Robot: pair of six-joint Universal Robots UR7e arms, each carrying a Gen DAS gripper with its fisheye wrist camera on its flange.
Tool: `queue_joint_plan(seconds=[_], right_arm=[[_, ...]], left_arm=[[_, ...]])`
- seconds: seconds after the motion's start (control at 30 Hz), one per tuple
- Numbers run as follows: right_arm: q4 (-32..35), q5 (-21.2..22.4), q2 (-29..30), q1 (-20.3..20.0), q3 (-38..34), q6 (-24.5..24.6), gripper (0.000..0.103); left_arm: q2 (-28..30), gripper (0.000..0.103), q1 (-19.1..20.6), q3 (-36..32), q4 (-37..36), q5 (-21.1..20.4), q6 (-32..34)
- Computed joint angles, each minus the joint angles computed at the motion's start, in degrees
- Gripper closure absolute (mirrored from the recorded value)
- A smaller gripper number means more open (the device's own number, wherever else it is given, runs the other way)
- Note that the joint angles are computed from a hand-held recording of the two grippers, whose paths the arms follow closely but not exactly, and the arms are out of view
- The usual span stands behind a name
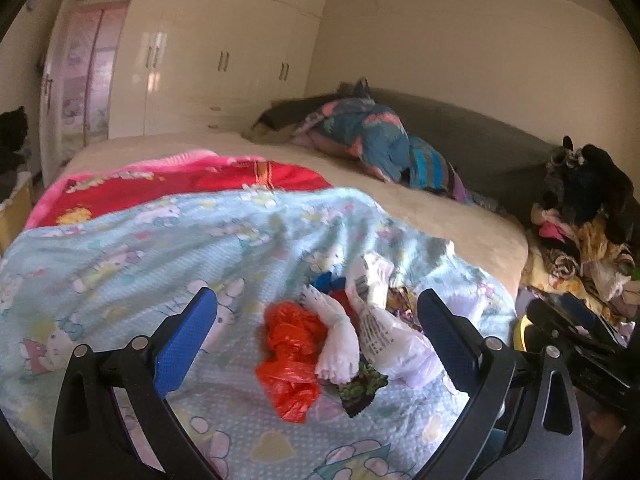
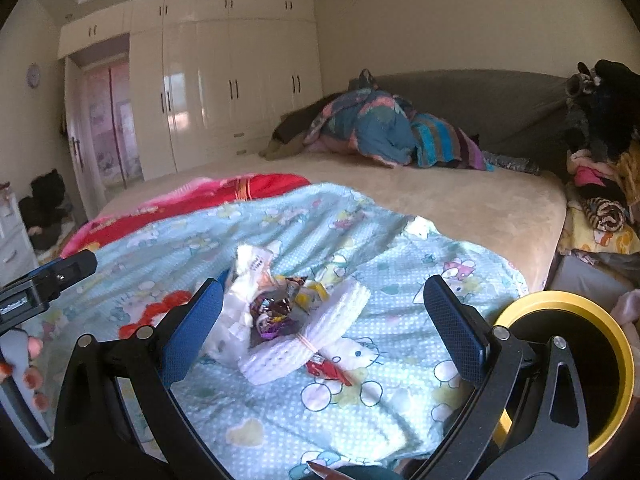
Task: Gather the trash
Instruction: 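Grasp the white sock with the left gripper while the right grasps white foam mesh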
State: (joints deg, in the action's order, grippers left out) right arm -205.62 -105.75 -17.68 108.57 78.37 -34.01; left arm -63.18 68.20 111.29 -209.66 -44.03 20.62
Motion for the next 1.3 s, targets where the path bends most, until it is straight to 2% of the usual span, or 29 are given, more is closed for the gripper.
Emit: queue_joint_plan(seconds=[0.17, 0.33, 0.37, 0.4, 0.5, 0.63, 0.7, 0.97, 1.03, 1.07, 1.13, 1.3], right_arm=[[6.0, -3.2, 1.6, -0.3, -5.2, 2.5, 0.010], [15.2, -5.3, 3.1, -1.3, -10.8, 6.9, 0.010], [17.0, -5.4, 3.5, -1.5, -11.9, 7.7, 0.010], [19.2, -5.5, 3.8, -1.8, -13.0, 8.9, 0.010], [24.4, -5.8, 4.9, -2.4, -16.1, 11.5, 0.010], [31.3, -5.1, 6.3, -3.0, -19.9, 14.7, 0.027], [33.1, -4.0, 6.5, -3.3, -20.5, 16.0, 0.032], [36.8, 1.4, 6.4, -4.6, -20.5, 19.2, 0.055], [37.0, 1.6, 6.3, -4.7, -20.4, 19.8, 0.070], [37.0, 1.7, 6.3, -4.9, -20.3, 20.1, 0.075], [36.5, 2.9, 5.7, -5.3, -19.4, 20.8, 0.081], [34.0, 6.1, 3.4, -5.7, -15.7, 21.0, 0.084]], left_arm=[[1.3, 0.006, 1.1, -1.6, 5.2, -2.5, 0.6], [2.0, 0.007, 2.3, -2.8, 10.2, -4.6, -0.2], [2.2, 0.009, 2.6, -3.0, 10.9, -5.0, -0.3], [2.3, 0.018, 2.8, -3.1, 11.8, -5.3, -0.5], [2.4, 0.031, 3.5, -3.9, 15.5, -4.8, -2.1], [2.9, 0.048, 4.7, -5.1, 19.1, -5.2, -4.1], [2.8, 0.055, 5.2, -5.4, 21.0, -5.9, -5.3], [3.6, 0.072, 5.7, -5.7, 23.5, -6.2, -6.3], [3.7, 0.077, 5.8, -5.8, 24.3, -6.3, -6.6], [3.7, 0.079, 5.8, -5.9, 24.8, -6.1, -6.9], [3.5, 0.089, 5.9, -5.8, 25.9, -6.4, -8.0], [1.9, 0.093, 5.2, -4.1, 22.7, -9.2, -7.3]])
